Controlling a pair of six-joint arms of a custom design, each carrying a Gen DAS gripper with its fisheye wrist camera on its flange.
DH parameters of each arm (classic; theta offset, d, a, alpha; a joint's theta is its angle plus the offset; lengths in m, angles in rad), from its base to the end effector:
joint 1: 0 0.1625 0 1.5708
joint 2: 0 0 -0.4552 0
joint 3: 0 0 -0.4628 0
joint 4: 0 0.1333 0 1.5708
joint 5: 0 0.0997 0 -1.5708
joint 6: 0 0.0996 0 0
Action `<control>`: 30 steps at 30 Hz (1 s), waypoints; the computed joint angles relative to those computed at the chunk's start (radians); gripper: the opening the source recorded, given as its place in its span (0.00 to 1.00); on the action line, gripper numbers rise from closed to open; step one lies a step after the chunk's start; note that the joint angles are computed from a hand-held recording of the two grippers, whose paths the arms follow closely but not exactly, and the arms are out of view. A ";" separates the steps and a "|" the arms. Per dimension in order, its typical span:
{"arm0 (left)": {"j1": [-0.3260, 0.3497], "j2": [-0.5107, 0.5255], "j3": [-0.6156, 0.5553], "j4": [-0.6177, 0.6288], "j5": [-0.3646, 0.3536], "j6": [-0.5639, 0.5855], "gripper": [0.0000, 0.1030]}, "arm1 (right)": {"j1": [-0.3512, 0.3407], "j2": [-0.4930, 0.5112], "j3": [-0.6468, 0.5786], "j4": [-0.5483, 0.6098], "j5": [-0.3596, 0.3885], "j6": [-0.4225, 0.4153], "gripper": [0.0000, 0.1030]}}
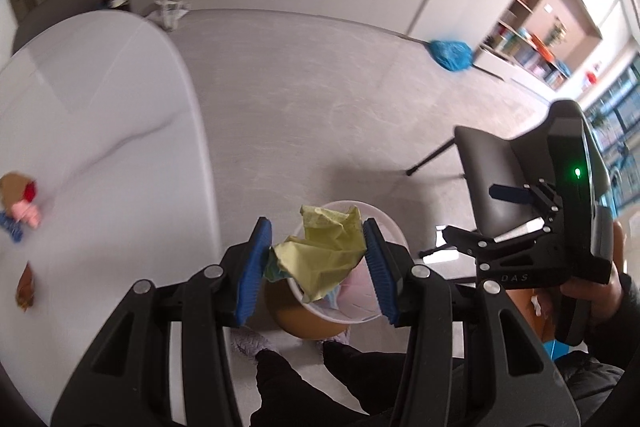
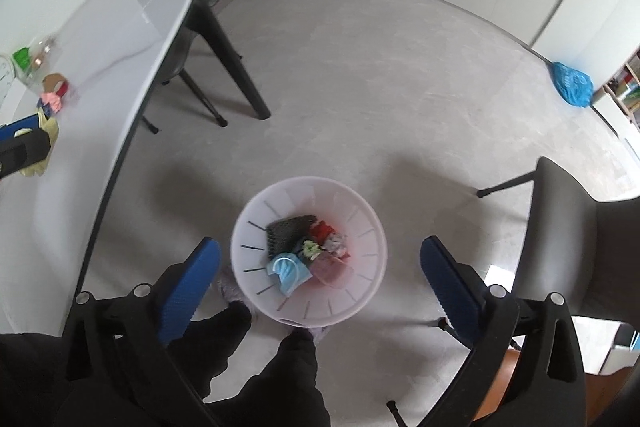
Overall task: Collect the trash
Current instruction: 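Carry yellow and green paper to the bin and open both tools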
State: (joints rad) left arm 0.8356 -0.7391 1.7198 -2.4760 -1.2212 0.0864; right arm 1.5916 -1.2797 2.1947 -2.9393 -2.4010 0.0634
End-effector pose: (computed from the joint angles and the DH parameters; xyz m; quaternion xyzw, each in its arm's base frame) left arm -0.3362 -0.6213 -0.0162 0.3990 0.8996 -0.0202 0.1766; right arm 0.0708 -0.5306 0.2150 -0.1096 -0.8895 0.2221 0.3840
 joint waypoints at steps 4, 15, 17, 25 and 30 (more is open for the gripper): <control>-0.019 0.034 -0.019 0.016 -0.035 0.036 0.45 | -0.024 -0.045 0.033 -0.012 0.022 0.029 0.97; -0.045 0.053 -0.029 0.028 -0.080 0.033 0.92 | -0.041 -0.080 0.062 -0.041 0.032 0.037 0.97; -0.047 0.050 -0.023 0.012 -0.065 0.033 0.92 | -0.039 -0.076 0.061 -0.044 0.032 0.035 0.97; -0.024 0.020 -0.012 -0.006 -0.040 -0.015 0.92 | -0.016 -0.047 0.037 -0.041 0.022 0.038 0.97; -0.010 0.000 -0.004 -0.016 -0.015 -0.056 0.92 | 0.000 -0.019 0.012 -0.027 0.015 0.033 0.97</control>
State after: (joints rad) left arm 0.8252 -0.7395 1.7160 -2.4919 -1.2366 0.0300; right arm 1.5915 -1.2990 2.2063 -2.9660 -2.3860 0.0959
